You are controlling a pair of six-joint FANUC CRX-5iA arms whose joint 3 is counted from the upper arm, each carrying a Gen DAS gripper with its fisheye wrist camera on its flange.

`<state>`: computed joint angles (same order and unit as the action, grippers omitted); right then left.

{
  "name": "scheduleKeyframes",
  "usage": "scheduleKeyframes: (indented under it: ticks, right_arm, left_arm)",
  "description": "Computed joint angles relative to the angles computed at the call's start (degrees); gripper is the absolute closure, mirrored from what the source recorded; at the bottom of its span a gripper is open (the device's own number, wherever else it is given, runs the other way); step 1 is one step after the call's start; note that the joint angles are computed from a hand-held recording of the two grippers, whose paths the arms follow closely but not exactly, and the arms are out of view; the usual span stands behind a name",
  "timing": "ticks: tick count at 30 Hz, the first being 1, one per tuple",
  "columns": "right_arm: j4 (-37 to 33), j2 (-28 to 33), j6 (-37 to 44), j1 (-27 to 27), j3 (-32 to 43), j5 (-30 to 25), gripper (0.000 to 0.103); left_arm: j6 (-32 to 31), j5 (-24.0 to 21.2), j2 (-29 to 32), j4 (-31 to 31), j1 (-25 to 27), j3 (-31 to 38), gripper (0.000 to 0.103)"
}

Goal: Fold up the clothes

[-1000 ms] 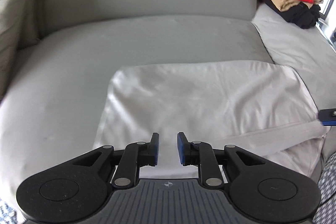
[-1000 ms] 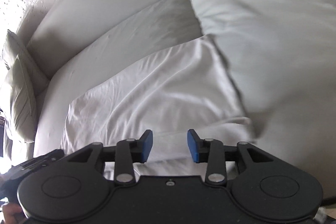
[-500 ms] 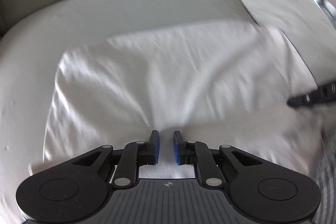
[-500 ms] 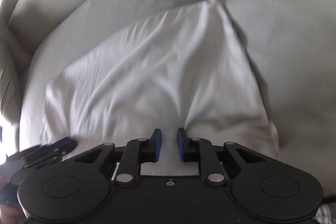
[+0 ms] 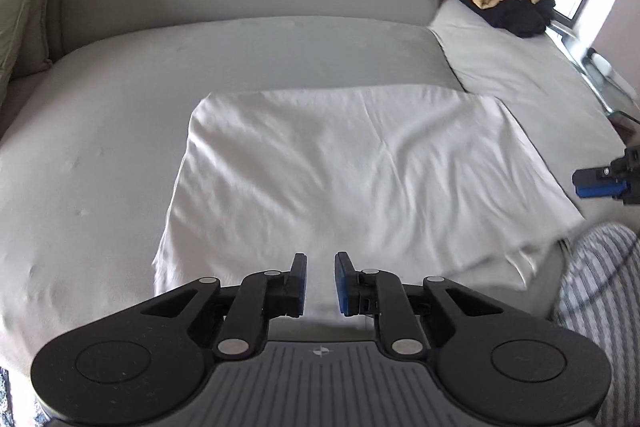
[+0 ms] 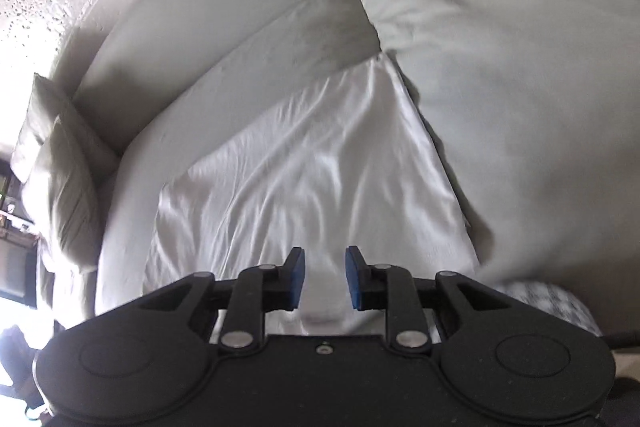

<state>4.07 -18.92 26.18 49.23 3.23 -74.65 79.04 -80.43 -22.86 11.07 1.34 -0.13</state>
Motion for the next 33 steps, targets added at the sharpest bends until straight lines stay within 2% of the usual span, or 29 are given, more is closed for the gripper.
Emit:
scheduleKeyframes:
  ticks: [3,6,8,10,11,13,15,17,20,23,27,33]
  right_arm:
    - [2.9,2.6,0.5,1.7,-0.8,0.0,0.080]
    - [5.6,4.3,4.1,4.7,-2.2,-0.8,0.080]
    - [7.8,5.1,7.3,7.0,-3.1,-2.1,0.084]
    - [7.6,5.5,11.1,8.8,-1.4,-7.3,0.084]
    - [5.8,5.5,11.5,8.4,0.1,-9.5,0.084]
    - [1.8,4.4,11.3,6.4,1.8,-11.3,0.084]
    - [0.2,0.9,8.3,4.5,-0.3,-7.0,0.079]
    - [1.0,-2.2,3.7,3.0,-2.9,-2.4,0.073]
    - [5.4,-3.5,-2.0,1.6,-4.6,-0.8,0.070]
    - [5.1,-2.2,-1.6,-1.9,-3.2,-4.0,0.070]
    - [0.3,0.5,1.9,-6.5,-1.5,-9.3,0.070]
    - [-6.0,-0.5,1.2,-10.5,-3.9,-4.6,0.072]
  left_arm:
    - [4.0,3.2,2.0,-5.3,-5.5,0.7,0.087]
    - [5.0,5.7,2.5,-9.7,-9.8,0.0,0.087]
    - [3.7,1.9,3.4,-12.8,-11.8,1.0,0.086]
    - [0.2,-0.5,2.4,-13.8,-12.1,1.8,0.086]
    - [-1.7,-1.2,1.7,-13.4,-11.5,1.8,0.086]
    - [-3.9,0.2,-1.0,-11.4,-9.1,-0.1,0.086]
    - [-3.3,3.0,-3.2,-9.9,-7.3,-2.4,0.086]
    - [-0.1,5.9,-3.9,-9.8,-7.0,-3.5,0.086]
    - [1.3,9.0,-4.4,-7.6,-5.6,-5.1,0.084]
    - [2.6,8.0,-3.1,-7.9,-5.8,-4.6,0.084]
    - [3.3,7.7,-3.0,-7.5,-5.4,-4.7,0.083]
    - [4.6,7.1,-3.5,-5.5,-3.1,-5.5,0.081]
